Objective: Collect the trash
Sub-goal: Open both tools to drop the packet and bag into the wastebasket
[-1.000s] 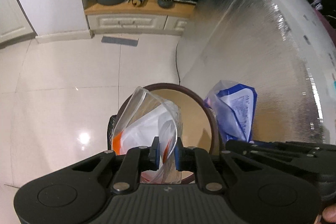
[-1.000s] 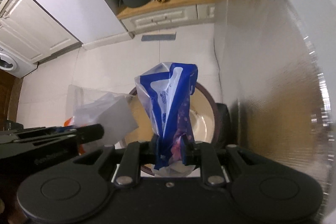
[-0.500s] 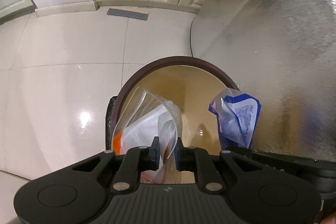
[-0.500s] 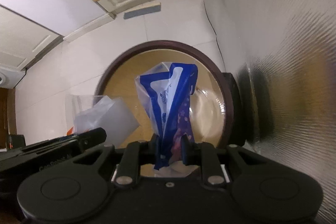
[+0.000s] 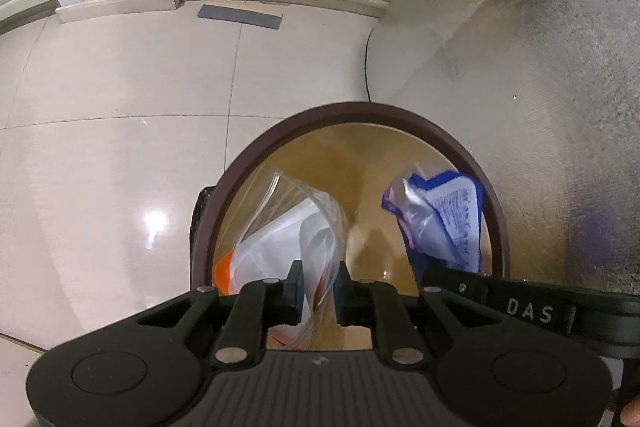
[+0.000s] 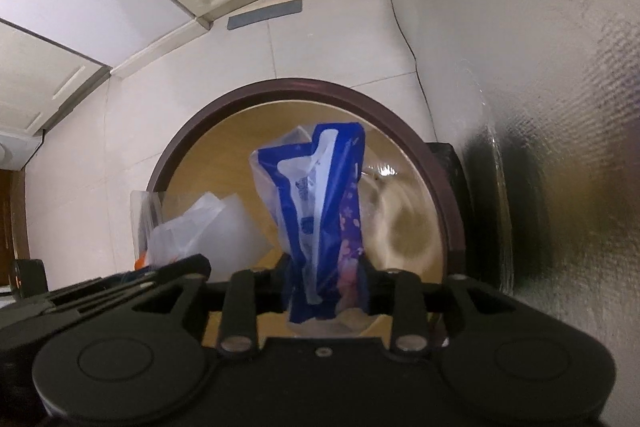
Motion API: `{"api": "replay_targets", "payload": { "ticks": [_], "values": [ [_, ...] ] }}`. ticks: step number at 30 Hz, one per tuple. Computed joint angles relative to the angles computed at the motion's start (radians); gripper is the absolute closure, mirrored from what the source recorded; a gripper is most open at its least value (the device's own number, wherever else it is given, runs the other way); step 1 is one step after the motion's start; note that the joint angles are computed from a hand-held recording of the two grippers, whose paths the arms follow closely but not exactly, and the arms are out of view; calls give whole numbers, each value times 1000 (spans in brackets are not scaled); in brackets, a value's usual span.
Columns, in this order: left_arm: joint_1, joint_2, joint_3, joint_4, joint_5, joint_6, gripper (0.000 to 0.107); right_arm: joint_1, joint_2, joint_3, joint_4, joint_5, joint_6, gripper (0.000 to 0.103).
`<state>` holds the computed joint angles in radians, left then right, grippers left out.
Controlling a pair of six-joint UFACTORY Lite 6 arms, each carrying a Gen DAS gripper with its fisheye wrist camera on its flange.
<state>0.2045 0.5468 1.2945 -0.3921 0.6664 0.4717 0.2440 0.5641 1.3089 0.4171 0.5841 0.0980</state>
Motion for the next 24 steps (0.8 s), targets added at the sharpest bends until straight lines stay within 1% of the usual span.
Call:
{"api": "replay_targets", "payload": {
  "ticks": [1, 2, 4, 5, 7, 11, 13, 15, 18, 24],
  "values": [
    [2, 6, 7, -4, 3, 2, 89, -4, -4, -6, -1, -2, -1, 62],
    [1, 17, 19, -1, 9, -6, 82, -8, -7, -9, -7, -2, 4, 60],
    [3, 21, 27, 6, 21, -15, 73, -17, -26, -30, -1, 4, 2, 52],
    [5, 14, 28, 13, 26, -18, 68, -19, -25, -28, 0, 13, 3, 51],
    [1, 3, 24, 25, 33, -29, 62, -24, -37, -37, 3, 24, -7, 43],
    [-2, -17, 15, 43, 54, -38, 59, -20, -56, -42, -20, 33, 3, 38],
    [2, -39, 1, 51, 65, -37, 58, -21, -78, -53, -21, 37, 4, 33],
    [13, -63, -12, 58, 77, -35, 56, -20, -100, -68, -32, 37, 8, 30],
    [23, -94, -18, 80, 92, -45, 52, -18, -132, -84, -67, 45, 22, 27],
    [46, -141, -14, 141, 132, -84, 40, -10, -178, -90, -132, 76, 61, 22]
  ]
}}
